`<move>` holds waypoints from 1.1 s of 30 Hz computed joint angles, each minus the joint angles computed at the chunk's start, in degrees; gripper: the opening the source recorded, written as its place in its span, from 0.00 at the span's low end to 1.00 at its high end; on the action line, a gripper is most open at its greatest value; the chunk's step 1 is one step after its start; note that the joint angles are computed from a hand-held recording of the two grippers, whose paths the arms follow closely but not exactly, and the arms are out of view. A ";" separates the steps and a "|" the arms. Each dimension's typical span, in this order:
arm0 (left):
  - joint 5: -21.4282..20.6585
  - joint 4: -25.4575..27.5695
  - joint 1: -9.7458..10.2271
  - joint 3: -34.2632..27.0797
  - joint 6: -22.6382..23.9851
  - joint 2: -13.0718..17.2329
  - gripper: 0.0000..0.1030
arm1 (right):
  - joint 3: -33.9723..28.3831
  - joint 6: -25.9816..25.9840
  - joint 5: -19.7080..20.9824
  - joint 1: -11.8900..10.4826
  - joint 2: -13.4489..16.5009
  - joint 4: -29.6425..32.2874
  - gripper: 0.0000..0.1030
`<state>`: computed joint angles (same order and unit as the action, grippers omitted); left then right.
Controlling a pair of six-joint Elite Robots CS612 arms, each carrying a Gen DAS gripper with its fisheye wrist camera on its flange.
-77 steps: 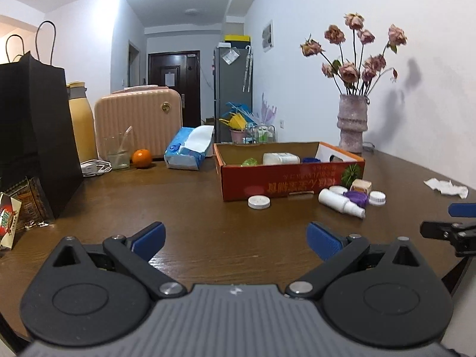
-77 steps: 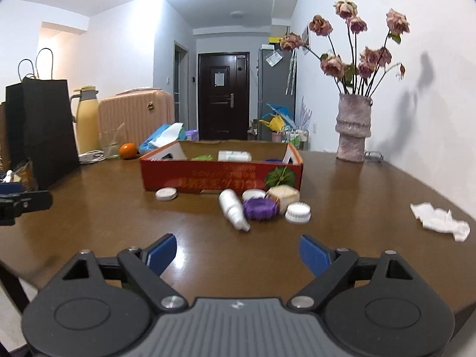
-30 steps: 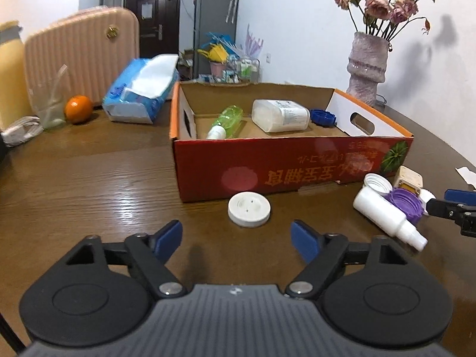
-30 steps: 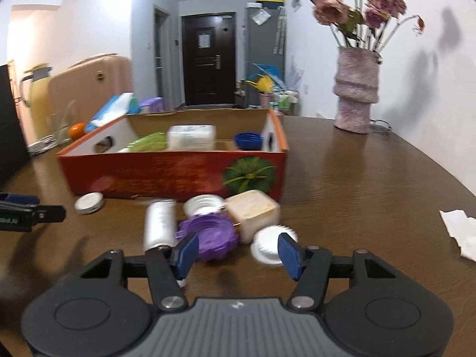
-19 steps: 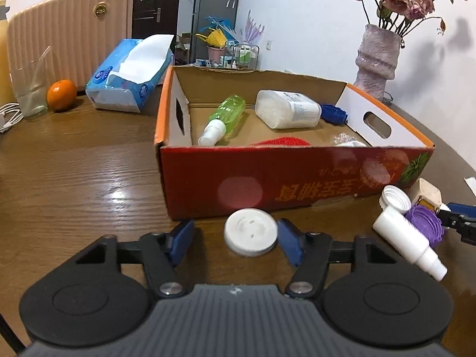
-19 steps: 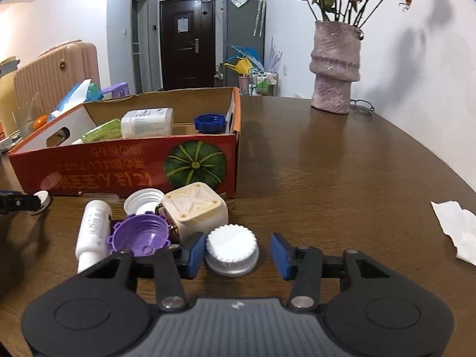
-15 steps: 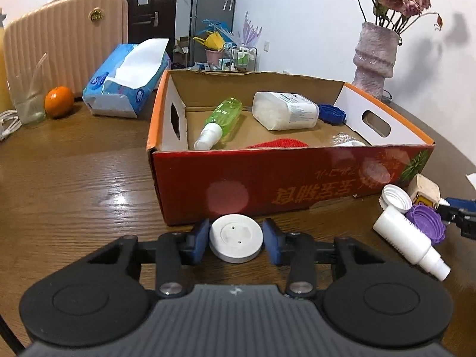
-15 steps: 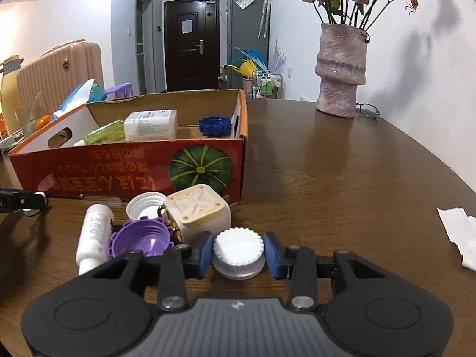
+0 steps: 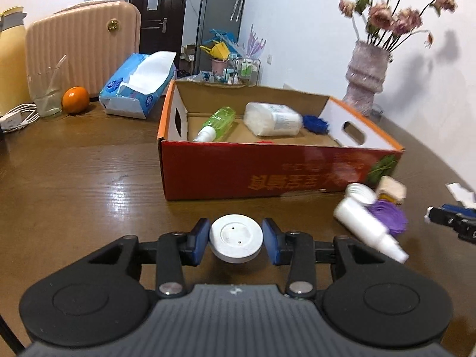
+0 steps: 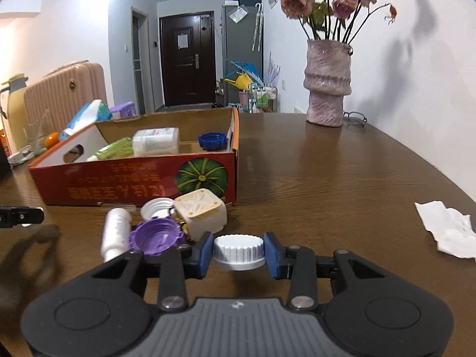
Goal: Organize rigid objects
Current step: 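Carry both white caps into the cardboard box and open both tools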
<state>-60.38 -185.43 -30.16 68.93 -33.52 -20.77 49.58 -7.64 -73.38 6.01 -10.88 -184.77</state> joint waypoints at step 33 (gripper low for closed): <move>8.64 -16.85 -7.10 15.95 0.66 -8.03 0.39 | 23.99 1.10 9.11 -2.07 -10.34 -21.20 0.35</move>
